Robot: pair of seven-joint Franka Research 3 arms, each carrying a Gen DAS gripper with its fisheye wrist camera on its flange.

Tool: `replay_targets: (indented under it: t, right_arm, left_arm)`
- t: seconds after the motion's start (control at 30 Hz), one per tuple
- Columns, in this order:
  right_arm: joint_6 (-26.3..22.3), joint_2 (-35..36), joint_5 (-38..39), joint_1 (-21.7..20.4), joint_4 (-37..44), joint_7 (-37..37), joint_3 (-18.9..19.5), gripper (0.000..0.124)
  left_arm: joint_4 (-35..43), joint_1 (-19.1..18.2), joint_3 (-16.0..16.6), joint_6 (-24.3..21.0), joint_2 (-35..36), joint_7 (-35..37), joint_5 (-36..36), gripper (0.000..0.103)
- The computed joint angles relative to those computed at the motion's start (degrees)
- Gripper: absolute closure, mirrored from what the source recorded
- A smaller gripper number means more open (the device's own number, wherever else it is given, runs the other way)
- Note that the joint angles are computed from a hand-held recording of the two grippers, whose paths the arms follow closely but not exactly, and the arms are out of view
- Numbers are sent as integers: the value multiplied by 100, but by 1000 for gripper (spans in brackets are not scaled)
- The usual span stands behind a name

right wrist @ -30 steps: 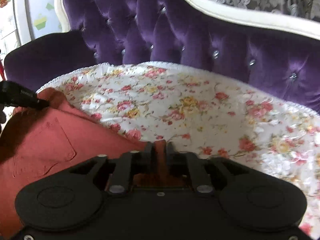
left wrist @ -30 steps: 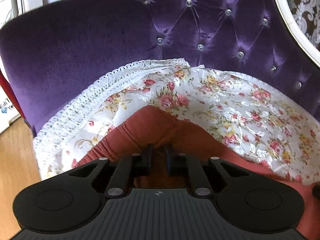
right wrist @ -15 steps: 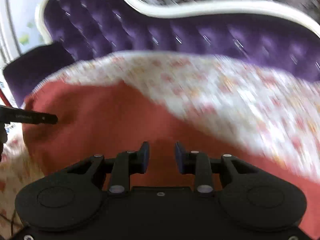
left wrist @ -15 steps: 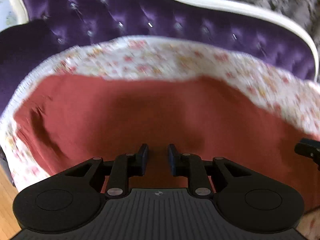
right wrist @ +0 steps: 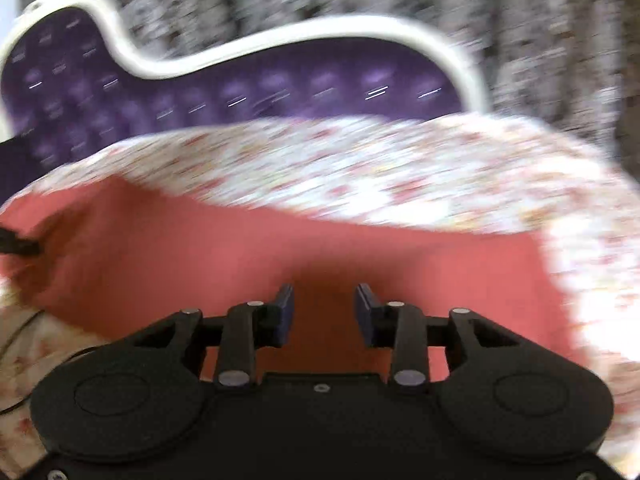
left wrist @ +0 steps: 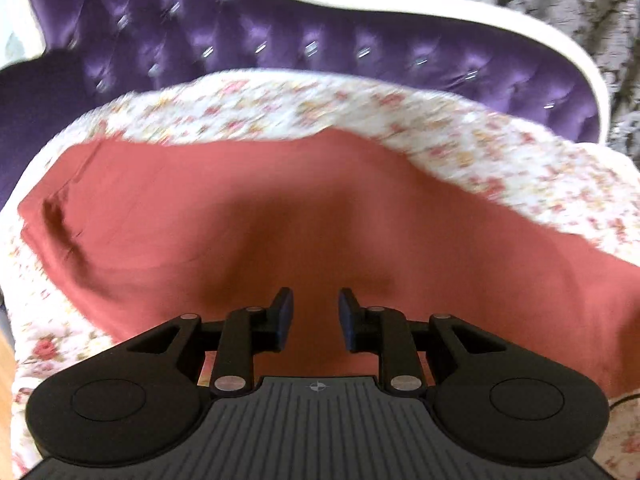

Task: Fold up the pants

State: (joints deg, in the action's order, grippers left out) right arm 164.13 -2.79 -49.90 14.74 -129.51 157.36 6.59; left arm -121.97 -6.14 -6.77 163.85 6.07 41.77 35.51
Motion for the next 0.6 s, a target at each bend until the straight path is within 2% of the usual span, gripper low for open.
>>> replay_targets:
  t: [0.07, 0.17, 0.3, 0.4, 0.5, 0.6]
  right_arm:
    - [-217, -51, -289, -116, 27, 133, -60, 78]
    - [-321, 36, -140, -197, 124, -116, -172, 87]
    - [-30, 171, 846, -235, 36, -1137, -312, 91]
    - [-82, 404, 1810, -181, 145, -2012, -333, 95]
    - [-185, 654, 1969, -78, 321, -2009, -423, 95]
    - [-100, 887, 1412, 91, 511, -1452, -681, 97]
  left_arm:
    - [82, -91, -52, 158, 76, -79, 98, 79]
    - [226, -183, -193, 294, 276, 255, -189, 79]
    - [406, -332, -305, 184, 521, 680, -599, 79]
    - [537, -406, -339, -10, 691, 881, -885, 79]
    - [599, -534, -233, -109, 766, 786, -882, 79]
    - [693, -587, -197, -198, 816, 780, -837, 79]
